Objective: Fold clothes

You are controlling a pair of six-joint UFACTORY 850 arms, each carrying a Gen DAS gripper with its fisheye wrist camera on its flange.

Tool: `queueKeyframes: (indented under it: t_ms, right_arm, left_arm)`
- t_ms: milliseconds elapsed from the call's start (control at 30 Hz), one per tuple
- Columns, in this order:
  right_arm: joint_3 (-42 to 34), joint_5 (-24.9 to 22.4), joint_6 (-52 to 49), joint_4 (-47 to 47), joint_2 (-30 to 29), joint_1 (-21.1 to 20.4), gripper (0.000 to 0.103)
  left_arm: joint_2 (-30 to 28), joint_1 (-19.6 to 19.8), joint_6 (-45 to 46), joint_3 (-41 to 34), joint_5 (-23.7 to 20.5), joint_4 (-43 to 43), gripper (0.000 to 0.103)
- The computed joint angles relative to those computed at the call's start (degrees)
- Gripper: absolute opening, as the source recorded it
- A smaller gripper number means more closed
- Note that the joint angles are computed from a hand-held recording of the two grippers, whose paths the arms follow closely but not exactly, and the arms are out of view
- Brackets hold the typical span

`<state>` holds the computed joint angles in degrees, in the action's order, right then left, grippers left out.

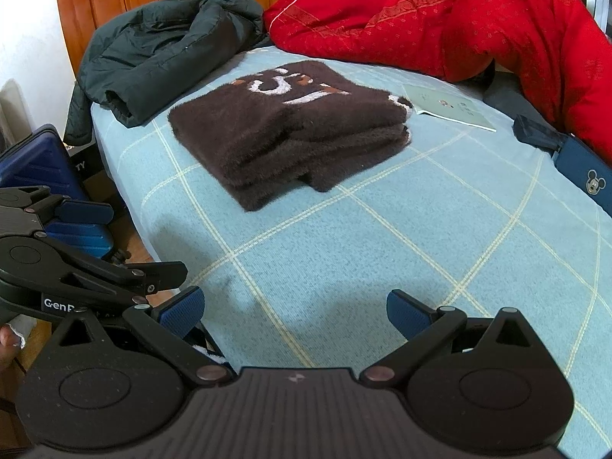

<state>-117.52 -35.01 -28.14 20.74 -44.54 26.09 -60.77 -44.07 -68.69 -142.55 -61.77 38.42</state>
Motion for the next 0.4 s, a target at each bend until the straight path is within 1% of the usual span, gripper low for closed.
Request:
queueKeyframes:
  t_ms: [400]
  right_arm:
    - [0.3, 0.3, -0.7, 0.6, 0.3, -0.1, 0.103]
  left_arm:
    - [0.1, -0.1, 0.0, -0.1, -0.3, 0.5, 0.102]
